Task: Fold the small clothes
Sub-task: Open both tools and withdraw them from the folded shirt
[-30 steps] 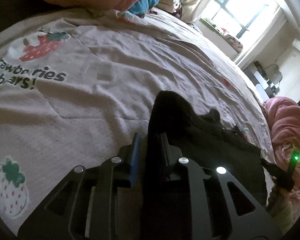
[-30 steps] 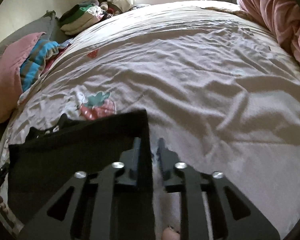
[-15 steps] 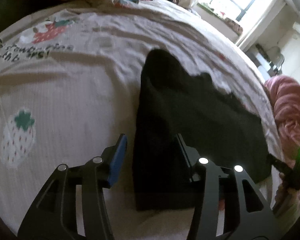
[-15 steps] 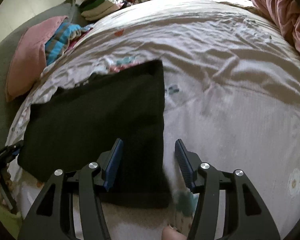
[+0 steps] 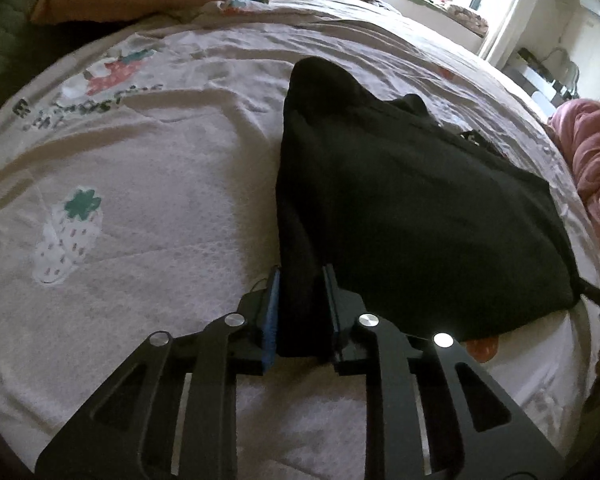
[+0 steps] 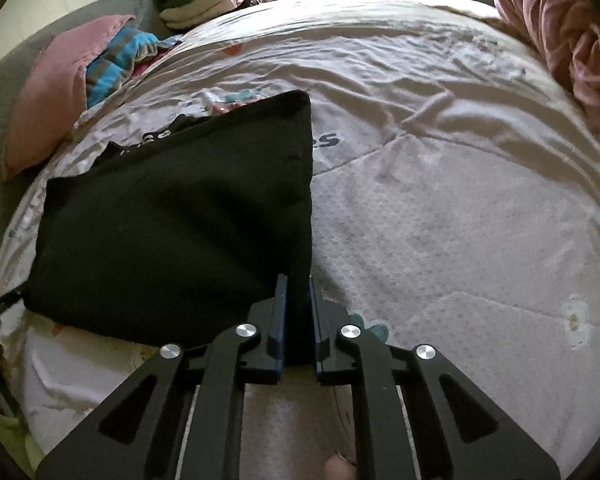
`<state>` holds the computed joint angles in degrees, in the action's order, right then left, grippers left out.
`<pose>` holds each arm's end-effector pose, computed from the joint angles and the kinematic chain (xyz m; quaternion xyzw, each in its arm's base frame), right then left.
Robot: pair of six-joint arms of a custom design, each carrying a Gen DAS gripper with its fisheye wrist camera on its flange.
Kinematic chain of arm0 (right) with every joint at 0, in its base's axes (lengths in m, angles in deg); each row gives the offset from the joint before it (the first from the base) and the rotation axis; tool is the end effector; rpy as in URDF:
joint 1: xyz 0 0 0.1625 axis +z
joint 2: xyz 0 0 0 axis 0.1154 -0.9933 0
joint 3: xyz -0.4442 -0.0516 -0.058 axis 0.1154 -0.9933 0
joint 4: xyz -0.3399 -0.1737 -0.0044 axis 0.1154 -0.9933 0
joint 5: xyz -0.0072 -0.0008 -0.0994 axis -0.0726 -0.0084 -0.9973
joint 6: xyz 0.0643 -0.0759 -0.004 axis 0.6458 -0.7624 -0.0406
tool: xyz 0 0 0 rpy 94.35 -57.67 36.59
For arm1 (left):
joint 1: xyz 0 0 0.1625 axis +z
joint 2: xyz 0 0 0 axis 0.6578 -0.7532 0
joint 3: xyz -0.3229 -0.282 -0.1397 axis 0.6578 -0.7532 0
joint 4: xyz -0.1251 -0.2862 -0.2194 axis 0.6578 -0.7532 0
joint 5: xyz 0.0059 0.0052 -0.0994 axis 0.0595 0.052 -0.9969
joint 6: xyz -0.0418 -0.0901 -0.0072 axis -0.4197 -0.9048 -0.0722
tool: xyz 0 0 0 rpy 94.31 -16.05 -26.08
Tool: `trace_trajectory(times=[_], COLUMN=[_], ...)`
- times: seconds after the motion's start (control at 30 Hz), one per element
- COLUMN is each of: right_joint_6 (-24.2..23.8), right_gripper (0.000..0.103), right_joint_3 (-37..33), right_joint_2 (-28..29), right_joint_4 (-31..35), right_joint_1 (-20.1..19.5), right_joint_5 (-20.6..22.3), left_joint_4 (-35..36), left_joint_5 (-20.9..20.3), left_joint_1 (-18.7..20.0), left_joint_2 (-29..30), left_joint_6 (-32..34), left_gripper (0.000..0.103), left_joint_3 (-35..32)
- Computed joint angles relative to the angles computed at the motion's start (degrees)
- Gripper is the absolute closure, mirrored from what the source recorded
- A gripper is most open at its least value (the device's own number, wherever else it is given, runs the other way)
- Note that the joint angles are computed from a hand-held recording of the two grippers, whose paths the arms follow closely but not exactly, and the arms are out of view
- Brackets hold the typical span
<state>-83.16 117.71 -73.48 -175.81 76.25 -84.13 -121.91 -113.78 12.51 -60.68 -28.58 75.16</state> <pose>0.0156 -0.5750 0.3320 0.0224 -0.8988 0.3098 0.3092 -0.2324 -0.6535 0.1353 0.1373 0.9174 -0.2481 0.2792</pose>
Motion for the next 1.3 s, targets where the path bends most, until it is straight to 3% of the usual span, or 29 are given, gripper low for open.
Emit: trace_trajectory(times=[0.17,0.23,0.37,0.5,0.8,1.0,1.17,1.3], right_joint_6=[-0.55,-0.06,-0.41,-1.09,-4.78,-7.30,-8.90,-10.09], right_gripper=[0.073,0.061,0.052,0.028,0.014,0.010,0.007,0.006], right_joint_3=[1.58,2.35,4.23,5.63,7.36,7.51,7.27,6.78], right_joint_2=[-0.45,-0.96,-2.06,-2.52,-1.31,1.43,4.20,6.30], right_joint_4=[-1.96,-2.46,-4.32,-6.42,-10.32,-10.99,-11.75,-12.23], right_joint_1=[0.41,0.36,0.43,1.14,4.56,7.50,9.56,11.22], right_joint_5=[-1.78,-1.81,-2.08,-2.77,-3.13,-3.17,-2.68,-2.38], left_joint_4=[-0.92,-1.13,-2.06,-2.54,-4.20,-7.13,-8.27,-8.78], left_joint_5=[2.26,2.61,2.76,2.90,3.37,5.73,7.83,9.05], left_joint_1=[-1.02,-1.25,-1.66,-1.99,-2.62,-3.71,-4.36,-4.58], left_joint_2=[-0.15,-0.33,-1.00,-1.45,-3.13,-4.11,-4.34,-4.55], left_joint_6=[0.42,0.34,0.11,0.16,-0.87,0.39,1.05,1.32], left_gripper=[0.081,0.078,0.071,0.067,0.056,0.040,0.020,0.013], left_joint_3=[1.26,1.68,2.96,3.73,6.14,8.04,8.69,8.97])
